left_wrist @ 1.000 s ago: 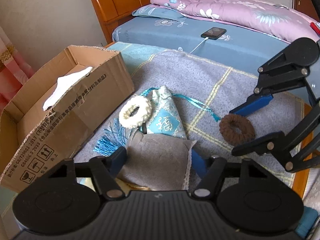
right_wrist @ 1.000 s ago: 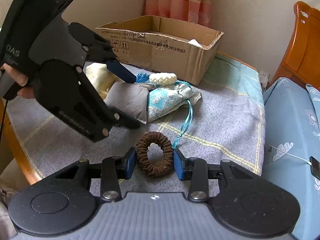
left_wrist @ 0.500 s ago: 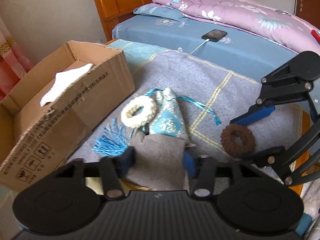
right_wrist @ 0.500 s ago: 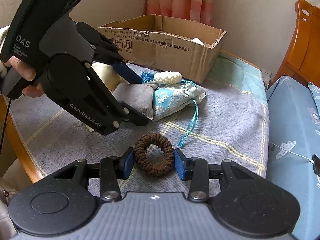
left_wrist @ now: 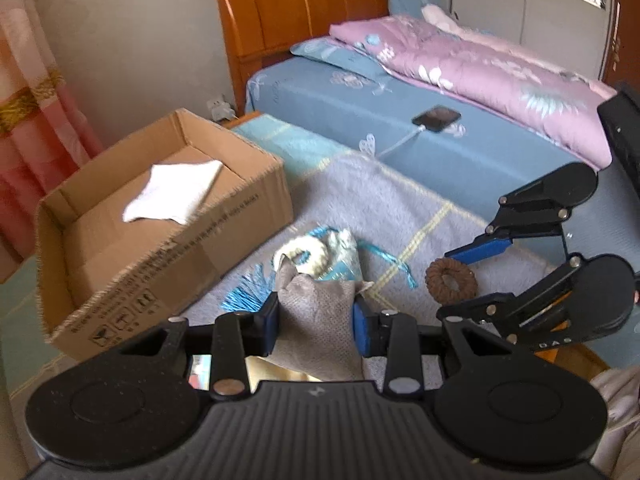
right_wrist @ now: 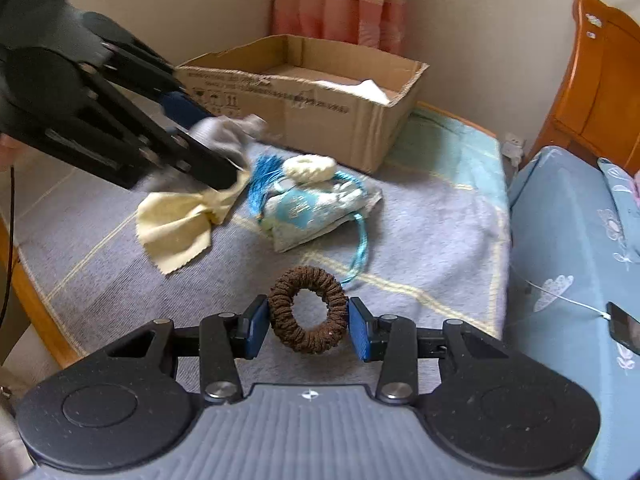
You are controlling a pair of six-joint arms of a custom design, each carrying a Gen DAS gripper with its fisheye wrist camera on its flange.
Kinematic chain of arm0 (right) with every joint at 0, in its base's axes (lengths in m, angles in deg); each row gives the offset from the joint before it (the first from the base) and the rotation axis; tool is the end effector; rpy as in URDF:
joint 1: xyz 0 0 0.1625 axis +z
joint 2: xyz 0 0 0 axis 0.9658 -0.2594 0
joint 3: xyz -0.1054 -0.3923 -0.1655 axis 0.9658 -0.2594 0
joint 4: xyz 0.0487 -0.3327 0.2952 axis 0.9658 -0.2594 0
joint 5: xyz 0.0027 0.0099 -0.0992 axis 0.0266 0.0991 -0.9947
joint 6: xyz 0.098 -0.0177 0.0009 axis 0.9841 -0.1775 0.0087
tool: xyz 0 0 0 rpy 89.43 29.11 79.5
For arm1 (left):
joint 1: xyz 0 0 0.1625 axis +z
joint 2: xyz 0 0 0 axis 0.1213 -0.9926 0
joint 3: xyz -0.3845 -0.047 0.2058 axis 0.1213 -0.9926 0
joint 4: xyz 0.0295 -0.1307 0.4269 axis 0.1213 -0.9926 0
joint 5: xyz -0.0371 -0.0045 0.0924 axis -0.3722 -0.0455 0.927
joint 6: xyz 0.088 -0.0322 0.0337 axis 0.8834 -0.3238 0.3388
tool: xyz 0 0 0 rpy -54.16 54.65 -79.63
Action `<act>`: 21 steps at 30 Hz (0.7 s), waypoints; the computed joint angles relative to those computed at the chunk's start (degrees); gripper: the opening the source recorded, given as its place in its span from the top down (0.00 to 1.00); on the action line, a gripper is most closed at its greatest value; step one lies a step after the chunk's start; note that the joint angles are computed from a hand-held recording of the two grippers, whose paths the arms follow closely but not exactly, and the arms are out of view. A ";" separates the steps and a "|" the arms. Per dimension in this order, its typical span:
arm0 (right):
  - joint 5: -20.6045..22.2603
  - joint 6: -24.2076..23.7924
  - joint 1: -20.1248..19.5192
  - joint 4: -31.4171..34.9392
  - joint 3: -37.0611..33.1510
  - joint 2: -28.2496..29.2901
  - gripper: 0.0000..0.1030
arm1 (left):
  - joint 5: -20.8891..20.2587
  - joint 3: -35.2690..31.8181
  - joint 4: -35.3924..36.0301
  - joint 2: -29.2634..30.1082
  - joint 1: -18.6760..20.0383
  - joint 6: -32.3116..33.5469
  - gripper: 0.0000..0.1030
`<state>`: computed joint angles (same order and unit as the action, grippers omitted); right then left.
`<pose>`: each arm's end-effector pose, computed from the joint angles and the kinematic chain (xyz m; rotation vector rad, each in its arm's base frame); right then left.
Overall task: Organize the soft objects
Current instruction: 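Grasp the grey pouch with the left tool while the right tool holds the hair tie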
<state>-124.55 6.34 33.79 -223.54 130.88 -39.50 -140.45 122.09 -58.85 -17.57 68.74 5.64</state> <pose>0.3341 -0.7656 -0.0256 0.6846 -2.2376 0.6866 -0.0577 -0.8652 0.3301 1.5256 2.2881 -0.3853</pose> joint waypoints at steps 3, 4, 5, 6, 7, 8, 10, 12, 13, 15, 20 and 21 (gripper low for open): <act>0.01 1.25 0.20 -0.28 0.13 -0.50 0.55 | 1.25 0.46 -1.62 -0.48 -0.29 -0.75 0.66; 0.00 1.55 0.31 -0.34 0.11 -0.60 0.55 | 1.60 0.53 -2.13 -0.50 -0.32 -0.93 0.66; 0.10 1.64 0.32 -0.35 -0.04 -0.62 0.55 | 2.17 0.51 -2.57 -0.42 -0.37 -1.36 0.66; 0.25 1.74 0.36 -0.27 -0.22 -0.65 0.55 | 2.77 0.39 -2.94 -0.27 -0.41 -1.92 0.66; 0.46 1.93 0.36 -0.04 -0.43 -0.68 0.55 | 3.19 0.28 -3.23 -0.15 -0.44 -2.42 0.66; 0.74 2.13 0.35 0.40 -0.84 -0.64 0.55 | 3.40 0.17 -3.45 -0.07 -0.44 -2.82 0.66; 1.50 1.72 0.39 0.55 -1.40 -0.63 0.55 | 3.83 0.00 -4.60 0.14 -0.46 -4.09 0.66; 2.58 1.31 0.40 0.87 -2.31 -0.43 0.55 | 3.68 -0.55 -5.47 0.34 -0.43 -5.54 0.66; 3.31 1.22 0.39 0.98 -2.76 -0.37 0.55 | 3.43 -0.92 -6.07 0.48 -0.42 -5.97 0.66; 4.95 1.18 0.36 1.88 -3.72 -0.33 0.55 | 3.55 -2.09 -6.95 1.05 -0.50 -6.45 0.66; 7.00 -0.62 0.69 2.80 -7.60 1.04 0.55 | 4.78 -9.40 -7.51 5.11 -0.74 -6.74 0.66; 7.30 -1.40 0.81 2.93 -8.53 1.40 0.55 | 5.31 -12.37 -7.22 6.82 -0.76 -6.94 0.66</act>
<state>-117.25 4.95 34.60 -220.62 122.35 -38.11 -135.14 109.73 -66.07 -10.75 67.99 -1.30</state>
